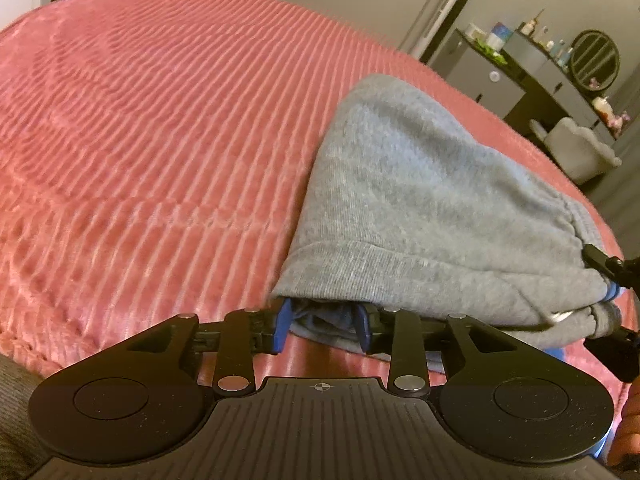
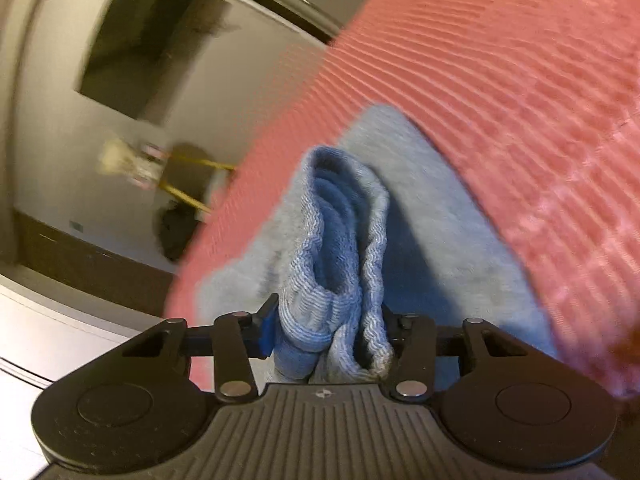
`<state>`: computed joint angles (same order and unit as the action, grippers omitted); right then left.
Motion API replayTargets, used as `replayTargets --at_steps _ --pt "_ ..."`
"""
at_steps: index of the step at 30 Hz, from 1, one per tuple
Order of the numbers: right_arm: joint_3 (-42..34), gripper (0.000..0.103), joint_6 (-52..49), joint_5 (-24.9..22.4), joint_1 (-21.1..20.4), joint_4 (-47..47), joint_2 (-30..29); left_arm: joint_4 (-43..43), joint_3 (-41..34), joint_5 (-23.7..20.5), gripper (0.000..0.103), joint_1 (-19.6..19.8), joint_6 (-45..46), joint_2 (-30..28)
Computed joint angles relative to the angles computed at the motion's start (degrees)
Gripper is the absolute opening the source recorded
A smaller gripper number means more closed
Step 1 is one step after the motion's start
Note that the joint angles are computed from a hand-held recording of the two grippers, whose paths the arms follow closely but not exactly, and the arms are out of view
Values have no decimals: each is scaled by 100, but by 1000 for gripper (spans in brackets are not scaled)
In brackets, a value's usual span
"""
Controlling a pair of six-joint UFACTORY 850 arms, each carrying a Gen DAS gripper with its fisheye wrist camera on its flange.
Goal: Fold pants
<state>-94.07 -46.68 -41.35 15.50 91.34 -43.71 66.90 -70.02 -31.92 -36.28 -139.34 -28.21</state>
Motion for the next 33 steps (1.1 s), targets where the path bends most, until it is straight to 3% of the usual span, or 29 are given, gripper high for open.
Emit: replayTargets --at_steps 2,4,6,9,12,13,14,16,18,19,21,27,29,31,33 --pt "138 44 -329 35 -41 234 83 203 46 35 39 -26 -118 34" --pt "148 44 -217 278 -36 -130 133 125 -5 -4 40 -49 74 5" --pt "-28 45 480 796 74 -1271 85 -26 -56 39 41 -41 291 -13" --pt "-132 61 1312 1387 264 -2774 94 -18 -4 162 41 -30 257 93" --pt "48 64 1025 1745 296 -2655 320 205 183 400 41 18 -8 356" --pt "128 64 961 2020 321 -2671 416 460 249 416 47 20 -216 421" --pt "229 64 657 2319 346 -2485 513 761 285 304 56 4 -396 469" --pt "377 64 -486 2790 424 -1590 669 830 150 -176 59 -23 -85 426" --pt "329 58 -1686 2887 527 -762 676 734 -109 -575 60 22 472 291" --pt "238 48 -2240 2820 585 -437 608 778 -228 -611 62 95 634 219" --pt "20 40 -2628 2584 715 -506 437 850 -443 -469 63 249 883 61" --pt "-1329 30 -400 2332 1080 -3830 -555 78 -1643 -476 63 608 2481 -831" --pt "-1571 7 537 2550 1139 -4760 -743 -305 -2135 -696 62 696 3166 -1177" --pt "-1644 2 837 2448 1066 -4732 -803 -702 -2541 -741 62 804 3685 -1444" --pt "-1419 2 286 2342 989 -3965 -629 -816 -2699 -599 62 897 3829 -1565"
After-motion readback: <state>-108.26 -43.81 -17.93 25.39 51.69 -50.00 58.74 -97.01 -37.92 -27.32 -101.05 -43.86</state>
